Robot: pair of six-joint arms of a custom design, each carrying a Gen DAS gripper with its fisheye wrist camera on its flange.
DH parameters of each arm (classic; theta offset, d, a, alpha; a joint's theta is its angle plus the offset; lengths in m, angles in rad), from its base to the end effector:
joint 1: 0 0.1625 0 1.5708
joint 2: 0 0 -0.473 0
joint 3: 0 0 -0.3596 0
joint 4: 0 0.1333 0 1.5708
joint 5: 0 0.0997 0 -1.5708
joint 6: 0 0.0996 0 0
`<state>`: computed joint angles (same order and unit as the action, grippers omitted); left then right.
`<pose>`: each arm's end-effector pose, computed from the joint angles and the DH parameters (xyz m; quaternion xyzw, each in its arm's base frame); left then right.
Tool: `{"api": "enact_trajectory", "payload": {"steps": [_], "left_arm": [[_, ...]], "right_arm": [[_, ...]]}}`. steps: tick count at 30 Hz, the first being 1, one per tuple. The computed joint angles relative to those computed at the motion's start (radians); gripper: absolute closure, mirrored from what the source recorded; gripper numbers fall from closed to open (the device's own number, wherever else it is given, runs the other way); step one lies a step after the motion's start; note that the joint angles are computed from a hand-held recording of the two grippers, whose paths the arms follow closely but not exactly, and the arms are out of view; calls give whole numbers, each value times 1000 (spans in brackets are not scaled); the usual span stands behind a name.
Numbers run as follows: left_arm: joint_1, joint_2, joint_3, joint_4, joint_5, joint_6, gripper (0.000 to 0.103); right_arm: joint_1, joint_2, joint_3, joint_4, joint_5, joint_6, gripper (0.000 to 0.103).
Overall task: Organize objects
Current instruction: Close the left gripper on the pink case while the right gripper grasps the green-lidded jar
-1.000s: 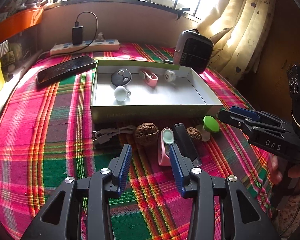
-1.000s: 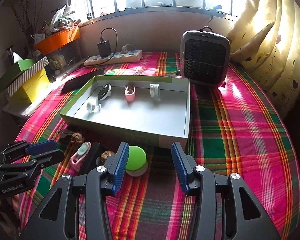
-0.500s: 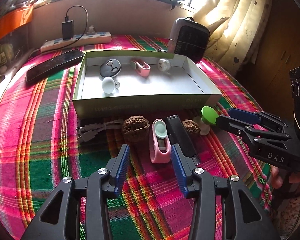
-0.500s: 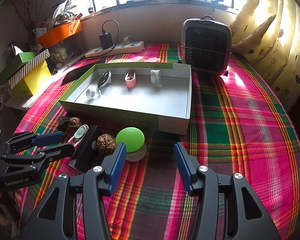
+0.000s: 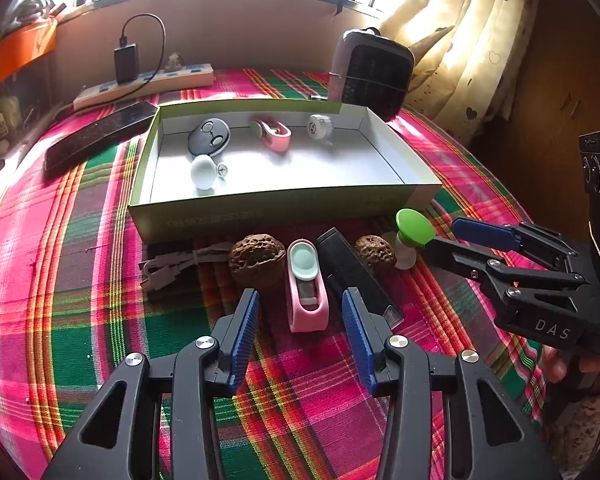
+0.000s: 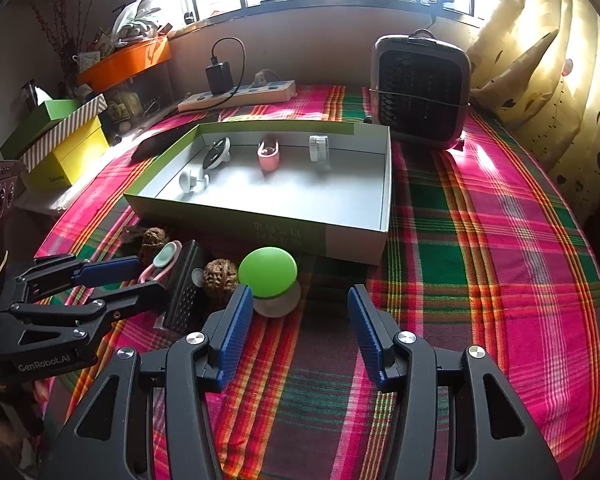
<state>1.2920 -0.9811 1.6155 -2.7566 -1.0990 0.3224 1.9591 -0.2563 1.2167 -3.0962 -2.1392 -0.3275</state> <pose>-0.0166 -0.7068 0.3191 0.2162 0.9125 -0.2597 0.2306 0.3739 -0.7036 -0.0298 0.2497 -0.8908 0.2756 0.2610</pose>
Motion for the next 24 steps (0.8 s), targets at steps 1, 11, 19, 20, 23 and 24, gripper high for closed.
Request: {"api": "enact_trajectory", "payload": {"steps": [1, 11, 19, 20, 23, 24], "left_arm": [[0, 4, -5, 4, 11, -4, 61], [-6, 29, -23, -18, 61, 12, 61], [-6, 34, -29, -20, 66, 9, 61], [-5, 35, -32, -18, 64, 4, 61], [-5, 37, -34, -21, 65, 1, 61], [-5, 38, -33, -25, 67, 5, 61]], "right_arm": [[-1, 1, -2, 4, 0, 0, 52], [-8, 19, -39, 55, -11, -4, 52], [-9, 42, -87, 104, -25, -30, 52], [-9, 43, -91, 107, -22, -31, 52], [-8, 51, -107, 108, -27, -46, 52], [-7, 54, -112, 108, -30, -51, 52]]}}
